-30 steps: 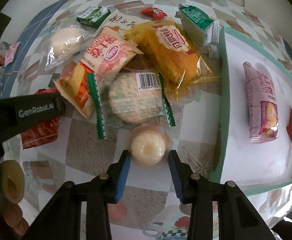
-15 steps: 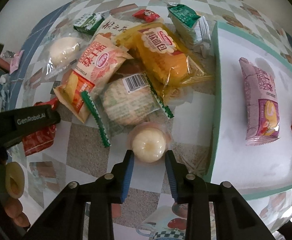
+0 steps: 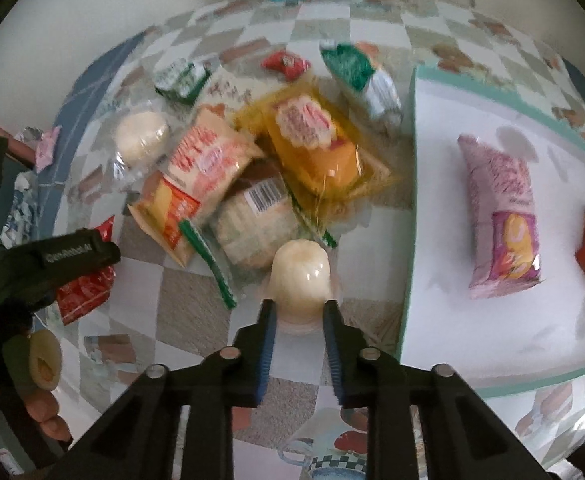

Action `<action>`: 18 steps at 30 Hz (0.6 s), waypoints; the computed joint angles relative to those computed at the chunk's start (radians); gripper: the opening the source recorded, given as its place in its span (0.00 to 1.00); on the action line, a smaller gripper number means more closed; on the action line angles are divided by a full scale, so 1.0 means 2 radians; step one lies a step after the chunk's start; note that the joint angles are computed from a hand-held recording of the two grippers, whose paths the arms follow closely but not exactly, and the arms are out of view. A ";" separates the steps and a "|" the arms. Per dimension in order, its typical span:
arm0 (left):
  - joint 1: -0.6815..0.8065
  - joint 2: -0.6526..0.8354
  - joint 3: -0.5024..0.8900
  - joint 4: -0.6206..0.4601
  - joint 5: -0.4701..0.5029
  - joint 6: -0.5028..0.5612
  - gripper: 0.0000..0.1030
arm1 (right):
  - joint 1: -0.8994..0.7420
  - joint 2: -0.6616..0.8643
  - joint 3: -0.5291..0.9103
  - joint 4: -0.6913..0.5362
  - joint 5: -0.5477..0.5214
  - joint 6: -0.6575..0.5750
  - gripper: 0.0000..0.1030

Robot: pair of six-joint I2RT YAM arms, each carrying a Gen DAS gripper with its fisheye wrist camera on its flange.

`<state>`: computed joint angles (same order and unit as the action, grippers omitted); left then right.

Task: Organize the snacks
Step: 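Grasp the red nice pack with left tool while right tool grasps the cream bun cup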

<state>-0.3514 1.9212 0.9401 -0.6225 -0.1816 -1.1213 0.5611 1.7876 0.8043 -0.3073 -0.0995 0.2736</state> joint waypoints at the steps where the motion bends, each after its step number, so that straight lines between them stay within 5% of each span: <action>1: -0.001 -0.002 0.000 -0.001 -0.002 -0.002 0.51 | -0.002 -0.008 -0.001 -0.001 -0.001 -0.003 0.16; 15: 0.008 -0.057 -0.025 -0.011 0.011 0.000 0.51 | -0.048 0.003 0.006 -0.003 -0.027 -0.038 0.19; 18: 0.013 -0.069 -0.039 -0.002 0.024 -0.001 0.51 | -0.037 0.015 0.011 -0.003 -0.019 -0.037 0.36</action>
